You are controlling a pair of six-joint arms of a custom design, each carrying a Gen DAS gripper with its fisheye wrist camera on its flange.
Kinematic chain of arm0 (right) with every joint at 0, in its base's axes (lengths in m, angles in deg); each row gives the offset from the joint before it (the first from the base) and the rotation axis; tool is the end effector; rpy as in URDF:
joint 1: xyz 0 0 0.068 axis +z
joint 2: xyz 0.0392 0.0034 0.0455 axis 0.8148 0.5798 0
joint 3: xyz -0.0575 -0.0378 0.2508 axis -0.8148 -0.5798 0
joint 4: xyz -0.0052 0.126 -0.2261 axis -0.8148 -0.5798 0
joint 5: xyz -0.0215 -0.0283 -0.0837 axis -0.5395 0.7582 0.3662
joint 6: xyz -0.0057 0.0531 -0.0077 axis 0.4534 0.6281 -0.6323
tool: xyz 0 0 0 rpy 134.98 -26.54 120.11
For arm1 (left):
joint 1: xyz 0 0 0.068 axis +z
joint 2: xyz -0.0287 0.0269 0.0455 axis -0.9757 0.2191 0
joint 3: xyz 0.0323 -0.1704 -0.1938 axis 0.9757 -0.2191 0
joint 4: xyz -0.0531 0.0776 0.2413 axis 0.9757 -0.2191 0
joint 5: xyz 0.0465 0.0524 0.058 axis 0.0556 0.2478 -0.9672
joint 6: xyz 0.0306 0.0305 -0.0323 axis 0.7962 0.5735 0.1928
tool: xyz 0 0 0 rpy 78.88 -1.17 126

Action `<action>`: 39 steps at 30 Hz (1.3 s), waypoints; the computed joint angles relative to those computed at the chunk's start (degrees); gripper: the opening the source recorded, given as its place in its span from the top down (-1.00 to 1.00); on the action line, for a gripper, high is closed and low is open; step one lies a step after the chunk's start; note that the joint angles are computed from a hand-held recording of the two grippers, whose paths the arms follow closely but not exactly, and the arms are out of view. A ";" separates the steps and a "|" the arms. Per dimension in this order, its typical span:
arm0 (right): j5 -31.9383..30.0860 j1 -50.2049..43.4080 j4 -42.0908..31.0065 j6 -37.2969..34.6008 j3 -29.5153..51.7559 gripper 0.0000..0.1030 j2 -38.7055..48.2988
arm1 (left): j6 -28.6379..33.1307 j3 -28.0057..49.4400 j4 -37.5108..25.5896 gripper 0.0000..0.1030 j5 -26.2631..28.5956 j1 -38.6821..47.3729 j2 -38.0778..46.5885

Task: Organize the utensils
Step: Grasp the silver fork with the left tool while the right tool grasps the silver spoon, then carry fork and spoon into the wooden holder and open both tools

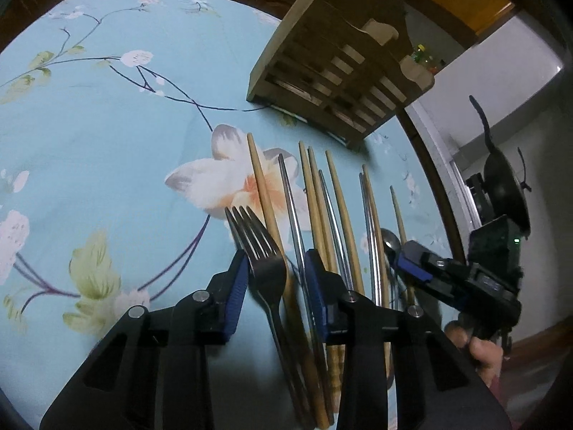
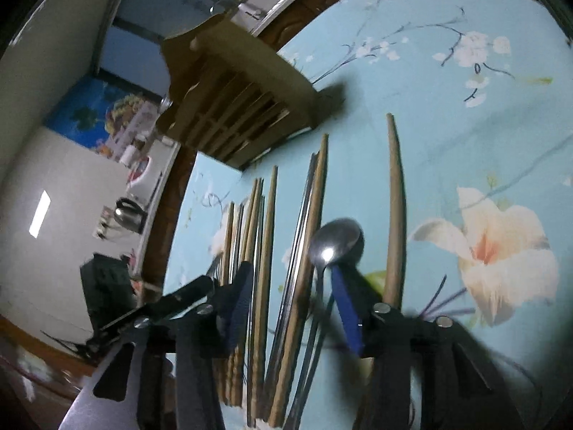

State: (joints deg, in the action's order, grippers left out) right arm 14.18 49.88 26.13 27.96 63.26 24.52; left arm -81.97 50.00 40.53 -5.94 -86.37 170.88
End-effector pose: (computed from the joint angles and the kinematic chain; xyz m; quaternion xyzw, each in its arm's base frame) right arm 0.2529 -0.0012 0.0247 0.2034 0.8737 0.3474 0.2732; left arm 0.3556 -0.0770 0.0571 0.1323 0.9258 -0.3071 0.1766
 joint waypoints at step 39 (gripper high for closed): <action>28.57 11.00 -23.76 -9.04 -4.23 0.95 -49.03 | -7.68 -10.78 10.85 0.96 6.97 6.14 -24.31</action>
